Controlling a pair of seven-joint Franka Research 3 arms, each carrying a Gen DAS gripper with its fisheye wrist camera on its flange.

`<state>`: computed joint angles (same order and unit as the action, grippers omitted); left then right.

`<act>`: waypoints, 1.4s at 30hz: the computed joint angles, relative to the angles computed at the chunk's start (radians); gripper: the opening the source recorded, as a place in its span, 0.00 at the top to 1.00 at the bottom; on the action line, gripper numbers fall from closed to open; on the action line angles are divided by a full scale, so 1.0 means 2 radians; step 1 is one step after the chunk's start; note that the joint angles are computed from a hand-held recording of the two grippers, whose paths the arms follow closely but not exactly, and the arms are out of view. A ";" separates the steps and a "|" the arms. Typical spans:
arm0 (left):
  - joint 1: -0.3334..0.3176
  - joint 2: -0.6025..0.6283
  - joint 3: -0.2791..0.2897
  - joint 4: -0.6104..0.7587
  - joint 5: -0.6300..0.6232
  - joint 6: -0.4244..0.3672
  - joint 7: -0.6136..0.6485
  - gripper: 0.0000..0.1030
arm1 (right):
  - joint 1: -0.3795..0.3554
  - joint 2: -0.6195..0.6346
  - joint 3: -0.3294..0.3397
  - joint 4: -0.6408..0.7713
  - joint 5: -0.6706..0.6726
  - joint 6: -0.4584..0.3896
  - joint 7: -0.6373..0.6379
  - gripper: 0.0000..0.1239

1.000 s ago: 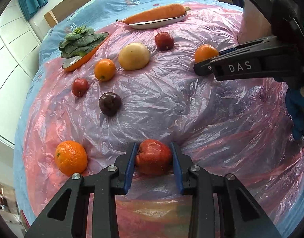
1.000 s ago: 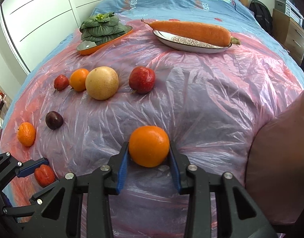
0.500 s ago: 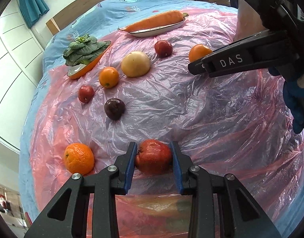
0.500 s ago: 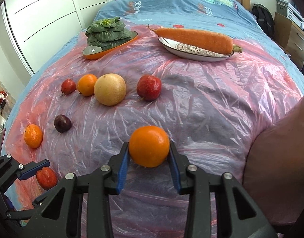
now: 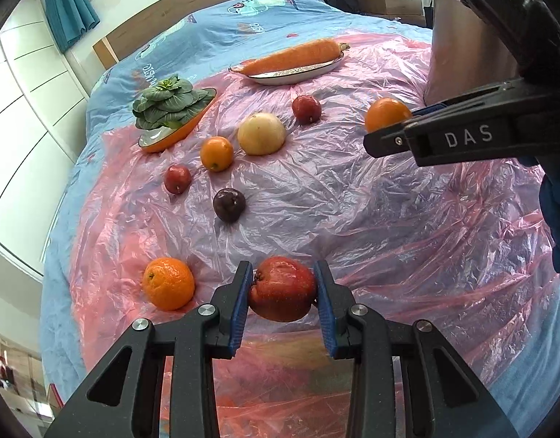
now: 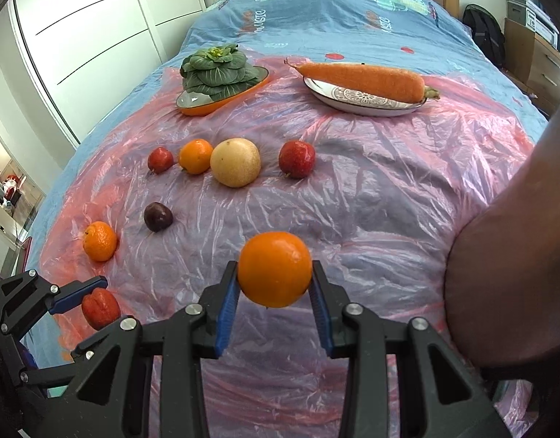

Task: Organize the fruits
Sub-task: 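Carry the orange and red apple over the green tray with both tools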

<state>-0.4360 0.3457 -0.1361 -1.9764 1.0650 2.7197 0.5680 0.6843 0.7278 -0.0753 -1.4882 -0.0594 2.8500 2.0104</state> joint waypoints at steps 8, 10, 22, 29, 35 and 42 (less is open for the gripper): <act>0.005 -0.016 -0.008 -0.016 -0.016 0.001 0.014 0.71 | 0.004 -0.063 0.010 -0.095 0.015 0.025 0.020 0.54; 0.008 -0.022 -0.013 -0.022 -0.030 0.002 0.024 0.71 | 0.007 -0.083 0.011 -0.125 0.016 0.028 0.026 0.54; -0.013 -0.023 -0.048 -0.009 -0.112 -0.003 0.109 0.71 | 0.008 -0.217 0.008 -0.311 -0.017 0.031 0.112 0.54; -0.047 0.016 -0.064 0.050 -0.158 0.003 0.175 0.71 | -0.018 -0.313 0.000 -0.420 -0.096 0.020 0.209 0.54; -0.082 0.072 -0.073 0.137 -0.208 -0.004 0.237 0.71 | -0.070 -0.392 0.005 -0.495 -0.178 0.007 0.293 0.54; -0.123 0.147 -0.083 0.257 -0.266 -0.027 0.318 0.71 | -0.150 -0.452 0.032 -0.546 -0.223 0.002 0.324 0.54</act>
